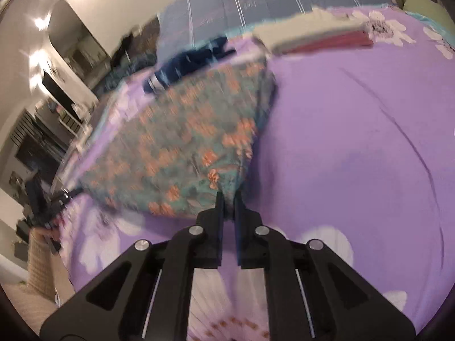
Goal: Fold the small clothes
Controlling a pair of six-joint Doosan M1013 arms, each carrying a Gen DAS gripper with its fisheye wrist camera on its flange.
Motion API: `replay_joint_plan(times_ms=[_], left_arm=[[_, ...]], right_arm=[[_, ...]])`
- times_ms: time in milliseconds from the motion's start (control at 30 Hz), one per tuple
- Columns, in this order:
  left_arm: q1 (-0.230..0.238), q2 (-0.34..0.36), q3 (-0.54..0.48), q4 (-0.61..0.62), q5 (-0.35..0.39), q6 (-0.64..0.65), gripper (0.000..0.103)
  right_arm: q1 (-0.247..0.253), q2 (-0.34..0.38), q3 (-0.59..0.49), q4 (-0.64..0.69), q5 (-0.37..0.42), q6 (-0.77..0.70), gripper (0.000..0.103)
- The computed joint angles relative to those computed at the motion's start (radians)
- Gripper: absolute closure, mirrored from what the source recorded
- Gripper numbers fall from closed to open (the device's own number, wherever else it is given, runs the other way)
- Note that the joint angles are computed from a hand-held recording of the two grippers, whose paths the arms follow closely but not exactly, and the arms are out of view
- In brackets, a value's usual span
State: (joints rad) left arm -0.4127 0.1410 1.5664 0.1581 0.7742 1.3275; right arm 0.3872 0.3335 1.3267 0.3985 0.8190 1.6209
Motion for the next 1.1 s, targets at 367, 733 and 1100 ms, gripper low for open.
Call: replay_joint_plan(times_ms=[367,733,1100], left_arm=[[-0.013,-0.046,0.007,0.001,-0.089,-0.085,0.097],[-0.108,0.148,-0.172,0.097,0.115,-0.051,0.062],[-0.259,0.313,-0.447,-0.110,0.055,0.339,0.043]], right_arm=[[-0.003,-0.022,0.026,0.005,-0.009,-0.029,0.066],[-0.001,0.014,-0.001,-0.014,0.016,-0.009,0.082],[-0.097,0.229,-0.354,0.107,0.192,0.039,0.071]])
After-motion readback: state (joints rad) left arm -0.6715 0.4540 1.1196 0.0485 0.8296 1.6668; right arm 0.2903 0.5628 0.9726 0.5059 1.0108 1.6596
